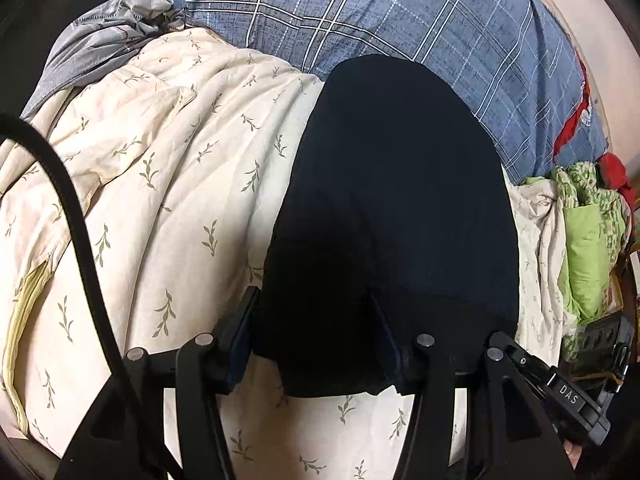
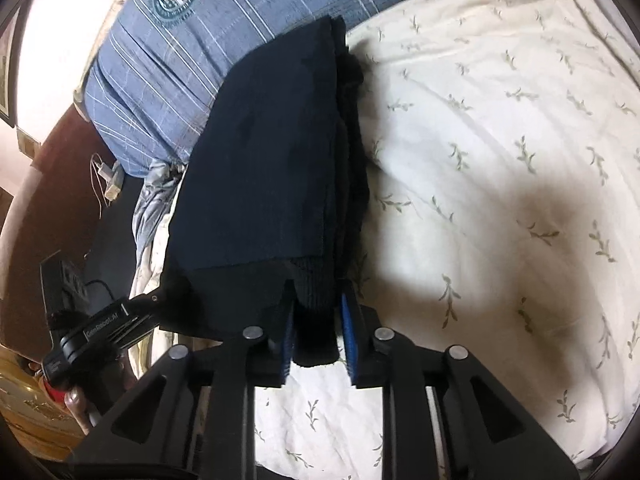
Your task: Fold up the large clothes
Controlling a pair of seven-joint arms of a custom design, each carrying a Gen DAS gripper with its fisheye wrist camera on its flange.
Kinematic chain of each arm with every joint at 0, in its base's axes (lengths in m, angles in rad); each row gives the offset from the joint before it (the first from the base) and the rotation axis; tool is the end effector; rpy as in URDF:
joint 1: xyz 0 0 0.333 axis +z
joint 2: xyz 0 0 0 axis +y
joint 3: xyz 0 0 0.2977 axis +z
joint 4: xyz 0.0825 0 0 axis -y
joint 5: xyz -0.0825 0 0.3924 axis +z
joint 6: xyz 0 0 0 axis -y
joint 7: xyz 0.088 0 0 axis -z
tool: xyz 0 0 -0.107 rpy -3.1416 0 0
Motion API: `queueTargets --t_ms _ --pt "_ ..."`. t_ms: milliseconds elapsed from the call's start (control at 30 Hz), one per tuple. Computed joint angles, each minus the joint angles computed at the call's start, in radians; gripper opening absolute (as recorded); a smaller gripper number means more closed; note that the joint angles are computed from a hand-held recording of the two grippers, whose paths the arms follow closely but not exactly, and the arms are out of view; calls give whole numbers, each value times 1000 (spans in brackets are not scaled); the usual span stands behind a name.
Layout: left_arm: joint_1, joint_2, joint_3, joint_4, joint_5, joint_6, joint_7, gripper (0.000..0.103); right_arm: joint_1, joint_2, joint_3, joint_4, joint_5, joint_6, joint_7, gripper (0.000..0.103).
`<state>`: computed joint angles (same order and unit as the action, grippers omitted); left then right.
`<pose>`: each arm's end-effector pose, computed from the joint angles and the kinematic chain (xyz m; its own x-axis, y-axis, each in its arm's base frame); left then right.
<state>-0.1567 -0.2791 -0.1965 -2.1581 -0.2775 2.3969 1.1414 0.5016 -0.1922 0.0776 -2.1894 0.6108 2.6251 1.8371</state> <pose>0.4910 -0.1915 0.5493 0.1347 -0.9122 0.3869 -0.8967 -0.2784 -0.3442 0.4649 0.2901 0.5149 0.0089 -0.7919 -0.6106 -0.9274 0.2218 -0.3011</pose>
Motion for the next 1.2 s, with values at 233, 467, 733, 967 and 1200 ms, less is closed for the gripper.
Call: queueTargets --t_ms 233,467,733,967,1200 --pt "-6 -21 3 -21 1 11 28 55 6 0 2 -20 45 38 4 25" --pt "-8 -13 19 -17 -51 21 50 62 -15 37 26 57 -78 -65 92 53" --pt "5 -39 27 -39 -84 23 44 70 -28 66 31 97 -79 -88 130 53" --pt "4 -54 20 -46 -84 27 44 71 -33 65 35 113 -101 -104 158 53" --pt "0 -61 25 -48 -103 29 53 71 -38 87 43 155 -155 -152 173 55"
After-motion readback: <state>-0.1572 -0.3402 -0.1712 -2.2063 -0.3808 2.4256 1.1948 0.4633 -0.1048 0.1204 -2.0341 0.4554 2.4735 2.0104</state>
